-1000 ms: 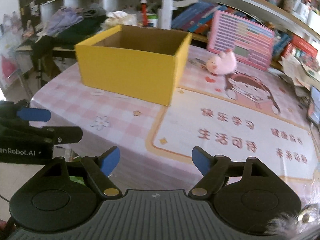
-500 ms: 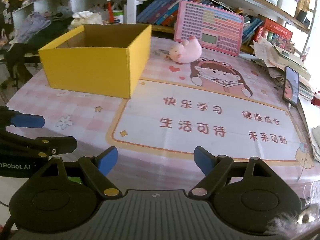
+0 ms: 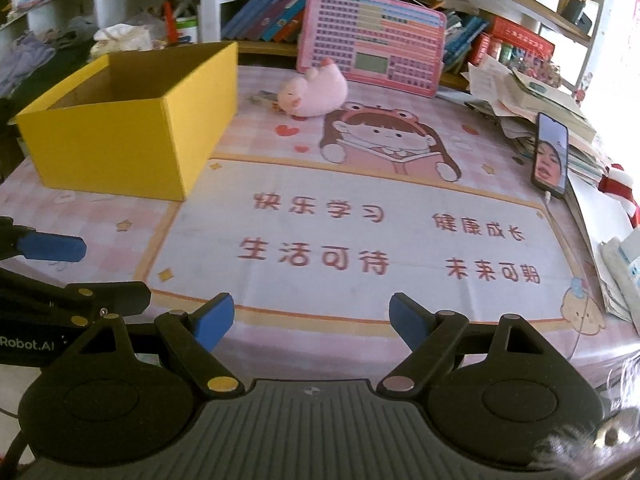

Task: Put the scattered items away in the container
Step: 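Withdraw both open tools from the yellow box back over the table, then move the right tool to the pink plush pig while the left tool approaches the grey card box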

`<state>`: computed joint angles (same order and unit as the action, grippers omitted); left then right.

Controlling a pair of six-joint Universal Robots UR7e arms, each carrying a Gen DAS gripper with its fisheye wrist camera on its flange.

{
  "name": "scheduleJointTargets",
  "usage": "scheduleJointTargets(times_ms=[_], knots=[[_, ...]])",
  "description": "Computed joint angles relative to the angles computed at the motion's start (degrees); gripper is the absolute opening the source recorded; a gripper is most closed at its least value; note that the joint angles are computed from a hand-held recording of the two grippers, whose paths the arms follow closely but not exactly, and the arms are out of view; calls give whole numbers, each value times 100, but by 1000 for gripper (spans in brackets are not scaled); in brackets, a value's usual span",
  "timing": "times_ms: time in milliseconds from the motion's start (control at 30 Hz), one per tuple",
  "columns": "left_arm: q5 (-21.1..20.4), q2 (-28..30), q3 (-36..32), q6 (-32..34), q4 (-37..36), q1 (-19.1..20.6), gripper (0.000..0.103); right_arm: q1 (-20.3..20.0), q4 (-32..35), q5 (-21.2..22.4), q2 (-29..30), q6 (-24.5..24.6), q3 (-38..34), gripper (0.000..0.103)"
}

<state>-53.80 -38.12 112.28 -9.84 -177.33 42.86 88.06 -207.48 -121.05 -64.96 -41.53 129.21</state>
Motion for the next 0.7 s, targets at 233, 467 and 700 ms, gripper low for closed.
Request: scheduleJointTargets(times_ms=[233,467,700], knots=[[-97,505,-695,83,225,26,81,-372,437,242,-187,-136,-360,84],[54,1116,-1648,66,501,34,82,-681,1167,656,-213,-418,-1116,84],[374,1649,-2545,54,684,66,82,-919,2034,1195,-51,-619,-2013,85]])
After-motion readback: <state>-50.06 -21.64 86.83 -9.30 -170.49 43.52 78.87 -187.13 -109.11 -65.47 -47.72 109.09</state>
